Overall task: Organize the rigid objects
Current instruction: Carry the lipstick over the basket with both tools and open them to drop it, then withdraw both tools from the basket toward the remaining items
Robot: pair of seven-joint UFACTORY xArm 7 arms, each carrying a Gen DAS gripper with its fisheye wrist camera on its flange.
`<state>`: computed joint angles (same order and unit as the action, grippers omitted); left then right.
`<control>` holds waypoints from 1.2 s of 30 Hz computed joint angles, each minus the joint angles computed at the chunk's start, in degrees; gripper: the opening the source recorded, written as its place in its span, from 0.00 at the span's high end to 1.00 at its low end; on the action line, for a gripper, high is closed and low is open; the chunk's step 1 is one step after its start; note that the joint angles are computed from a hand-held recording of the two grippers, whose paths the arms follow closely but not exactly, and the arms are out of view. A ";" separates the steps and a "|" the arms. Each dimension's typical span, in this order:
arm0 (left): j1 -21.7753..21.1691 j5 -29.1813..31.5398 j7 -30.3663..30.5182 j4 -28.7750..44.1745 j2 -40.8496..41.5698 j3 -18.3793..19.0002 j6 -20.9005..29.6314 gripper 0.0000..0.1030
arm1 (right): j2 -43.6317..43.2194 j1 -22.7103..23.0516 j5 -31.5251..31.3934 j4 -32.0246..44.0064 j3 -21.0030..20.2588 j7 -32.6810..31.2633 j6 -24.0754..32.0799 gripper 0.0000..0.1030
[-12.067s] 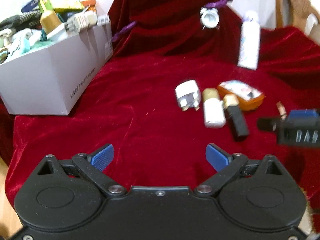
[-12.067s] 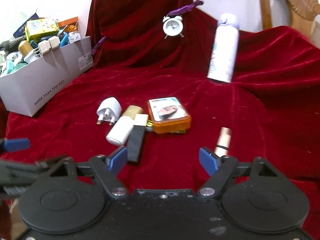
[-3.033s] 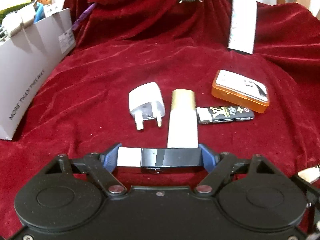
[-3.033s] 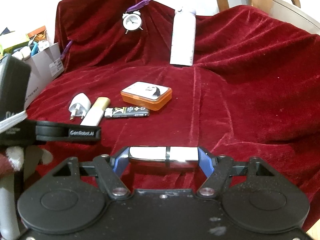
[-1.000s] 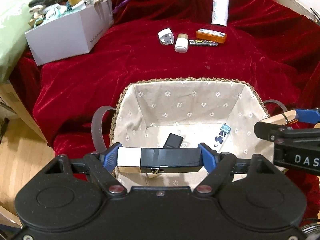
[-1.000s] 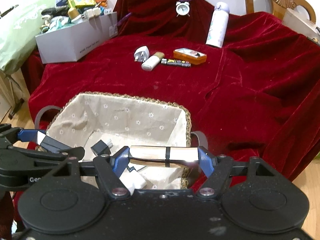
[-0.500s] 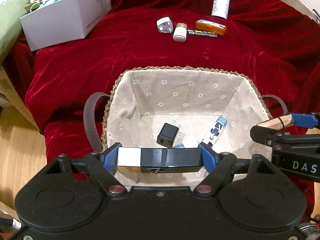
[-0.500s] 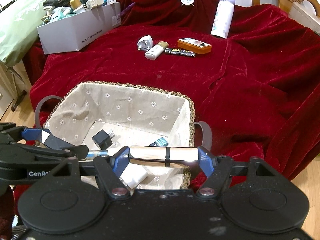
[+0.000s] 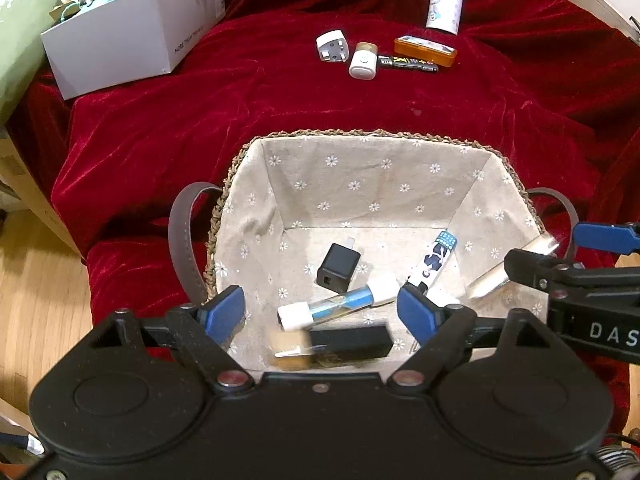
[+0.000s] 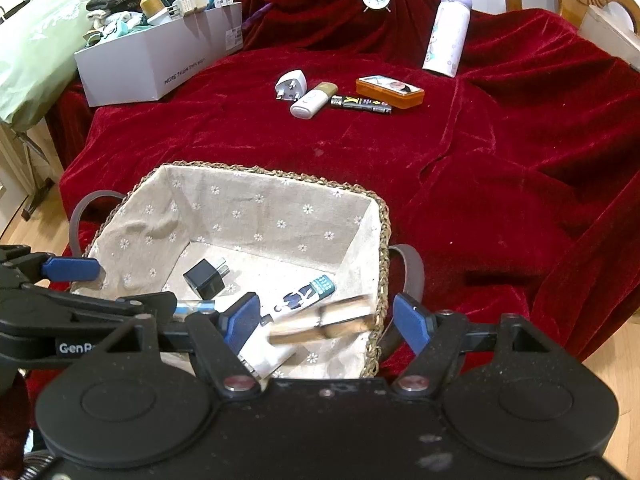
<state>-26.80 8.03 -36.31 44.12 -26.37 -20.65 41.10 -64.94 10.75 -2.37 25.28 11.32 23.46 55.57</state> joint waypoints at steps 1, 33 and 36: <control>-0.03 -0.07 0.02 -0.01 0.02 0.06 -0.05 0.21 | 0.01 0.01 -0.04 -0.01 -0.04 -0.02 -0.06 0.28; -0.06 -0.45 0.07 -0.14 -0.28 0.15 -0.33 0.19 | -0.39 -0.08 -0.04 -0.18 -0.20 0.11 -0.09 0.24; -0.06 -0.48 0.02 -0.18 -0.36 0.16 -0.42 0.19 | -0.52 -0.16 -0.08 -0.22 -0.21 0.20 -0.21 0.24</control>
